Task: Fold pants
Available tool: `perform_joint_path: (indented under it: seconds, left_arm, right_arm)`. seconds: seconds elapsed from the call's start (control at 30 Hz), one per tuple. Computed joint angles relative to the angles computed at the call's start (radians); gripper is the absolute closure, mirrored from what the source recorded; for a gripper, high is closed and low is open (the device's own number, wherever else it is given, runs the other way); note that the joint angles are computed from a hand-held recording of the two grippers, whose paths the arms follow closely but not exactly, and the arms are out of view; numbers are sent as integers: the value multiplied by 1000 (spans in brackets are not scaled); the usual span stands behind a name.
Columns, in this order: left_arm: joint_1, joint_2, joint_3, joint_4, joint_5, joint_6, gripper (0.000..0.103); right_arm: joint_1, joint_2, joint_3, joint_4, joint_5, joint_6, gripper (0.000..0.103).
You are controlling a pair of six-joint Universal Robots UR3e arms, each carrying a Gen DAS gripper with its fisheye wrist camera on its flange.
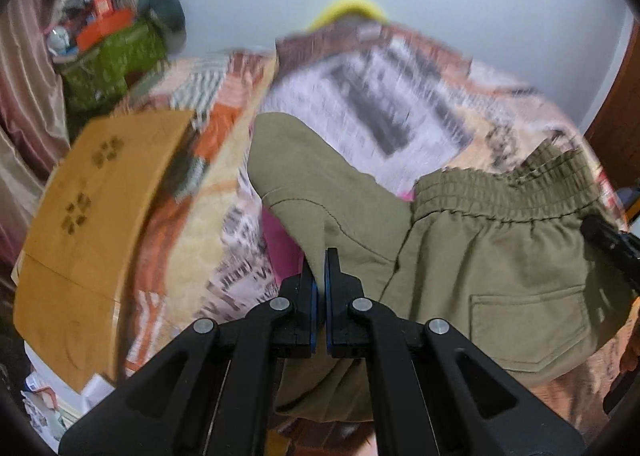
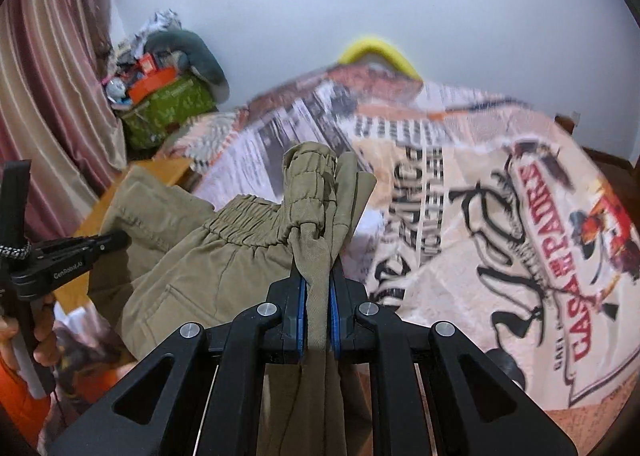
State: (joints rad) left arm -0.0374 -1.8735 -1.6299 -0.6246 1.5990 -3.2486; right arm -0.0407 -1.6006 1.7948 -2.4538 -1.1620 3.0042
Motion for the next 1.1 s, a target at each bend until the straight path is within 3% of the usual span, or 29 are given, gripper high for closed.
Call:
perform_joint_path:
  seconds: [0.1, 0.23, 0.37, 0.43, 0.5, 0.7, 0.93, 1.1]
  left_arm:
    - [-22, -88, 15, 14, 75, -8, 101]
    - [7, -103, -32, 27, 38, -17, 99]
    - [5, -79, -63, 14, 52, -31, 96]
    - [3, -58, -73, -15, 67, -36, 94]
    - [-2, -33, -76, -59, 77, -37, 90]
    - [-37, 74, -112, -128, 120, -30, 74]
    - [-109, 307, -151, -195, 98, -49, 70]
    - [-227, 474, -123, -240, 135, -95, 67]
  right_arm:
    - [16, 18, 66, -76, -54, 11, 94]
    - [-10, -10, 103, -63, -46, -33, 92]
    - [-25, -30, 94, -9, -50, -51, 83]
    - [-35, -53, 104, 21, -53, -52, 73]
    - [-45, -83, 117, 63, -63, -41, 54]
    - [-116, -187, 124, 219, 21, -38, 53]
    - [-199, -388, 68, 407, 120, -100, 53]
    - [-367, -635, 13, 654, 299, -210, 53]
